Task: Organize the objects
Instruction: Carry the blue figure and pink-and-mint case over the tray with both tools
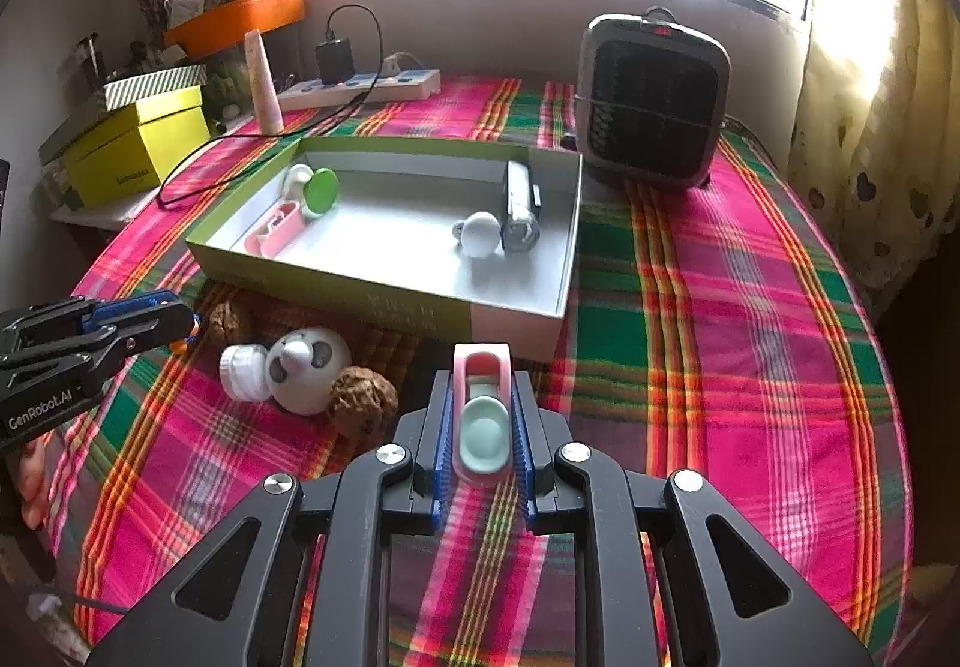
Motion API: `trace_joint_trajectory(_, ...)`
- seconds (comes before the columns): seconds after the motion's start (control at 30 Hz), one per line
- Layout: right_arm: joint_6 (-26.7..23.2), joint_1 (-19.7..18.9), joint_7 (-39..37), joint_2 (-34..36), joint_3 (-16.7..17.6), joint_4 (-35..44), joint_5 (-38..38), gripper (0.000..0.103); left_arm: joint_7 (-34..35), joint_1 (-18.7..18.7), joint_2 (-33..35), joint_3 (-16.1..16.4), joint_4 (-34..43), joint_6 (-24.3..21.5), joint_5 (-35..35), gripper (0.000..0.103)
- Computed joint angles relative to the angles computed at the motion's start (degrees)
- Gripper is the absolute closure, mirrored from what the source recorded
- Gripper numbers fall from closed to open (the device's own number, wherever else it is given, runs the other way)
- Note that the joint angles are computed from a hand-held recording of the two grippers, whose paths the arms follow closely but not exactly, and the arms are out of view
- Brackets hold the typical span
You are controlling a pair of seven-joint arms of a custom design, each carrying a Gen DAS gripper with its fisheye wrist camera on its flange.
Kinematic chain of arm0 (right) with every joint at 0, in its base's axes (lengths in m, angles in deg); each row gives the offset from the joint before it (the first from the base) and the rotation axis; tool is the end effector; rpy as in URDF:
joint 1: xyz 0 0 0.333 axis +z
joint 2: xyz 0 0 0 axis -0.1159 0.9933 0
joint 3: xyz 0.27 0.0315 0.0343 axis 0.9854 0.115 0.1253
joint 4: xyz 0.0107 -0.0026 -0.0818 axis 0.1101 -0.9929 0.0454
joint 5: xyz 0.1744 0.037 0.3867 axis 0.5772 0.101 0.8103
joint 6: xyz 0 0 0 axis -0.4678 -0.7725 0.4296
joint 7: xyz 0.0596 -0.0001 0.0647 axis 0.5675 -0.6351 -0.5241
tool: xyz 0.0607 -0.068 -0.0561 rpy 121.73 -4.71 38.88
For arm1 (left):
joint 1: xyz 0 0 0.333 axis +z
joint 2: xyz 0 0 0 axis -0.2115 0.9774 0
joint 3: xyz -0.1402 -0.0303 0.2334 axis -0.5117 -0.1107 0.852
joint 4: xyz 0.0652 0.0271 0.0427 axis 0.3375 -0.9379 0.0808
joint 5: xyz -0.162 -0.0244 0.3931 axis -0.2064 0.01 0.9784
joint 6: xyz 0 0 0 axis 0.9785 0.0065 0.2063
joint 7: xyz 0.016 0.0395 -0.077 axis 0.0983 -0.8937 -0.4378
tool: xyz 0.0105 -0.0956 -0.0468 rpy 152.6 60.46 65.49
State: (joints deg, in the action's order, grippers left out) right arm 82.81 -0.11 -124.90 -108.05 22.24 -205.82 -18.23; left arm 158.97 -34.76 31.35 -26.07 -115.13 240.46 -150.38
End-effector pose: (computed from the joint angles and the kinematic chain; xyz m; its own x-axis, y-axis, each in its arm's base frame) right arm 0.3713 0.2161 0.3028 -0.1434 -0.9895 -0.0198 -0.7213 0.1182 -0.6825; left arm 0.4544 -0.2705 0.3008 -0.5552 -0.8184 0.1481 -0.6546 0.3202 -0.6848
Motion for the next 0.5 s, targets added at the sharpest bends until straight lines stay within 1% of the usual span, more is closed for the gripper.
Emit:
trace_joint_trajectory(0.2, 0.1, -0.2, -0.4, 0.2, -0.1, 1.0, -0.8, 0.085, 1.6, 0.0, -0.1, 0.1, 1.0, 0.3, -1.6, 0.084)
trace_joint_trajectory(0.5, 0.8, -0.2, -2.0, 3.4, -1.5, 4.6, -2.9, 0.085, -1.1, 1.0, 1.7, -0.1, 3.1, 0.7, 1.4, 0.084)
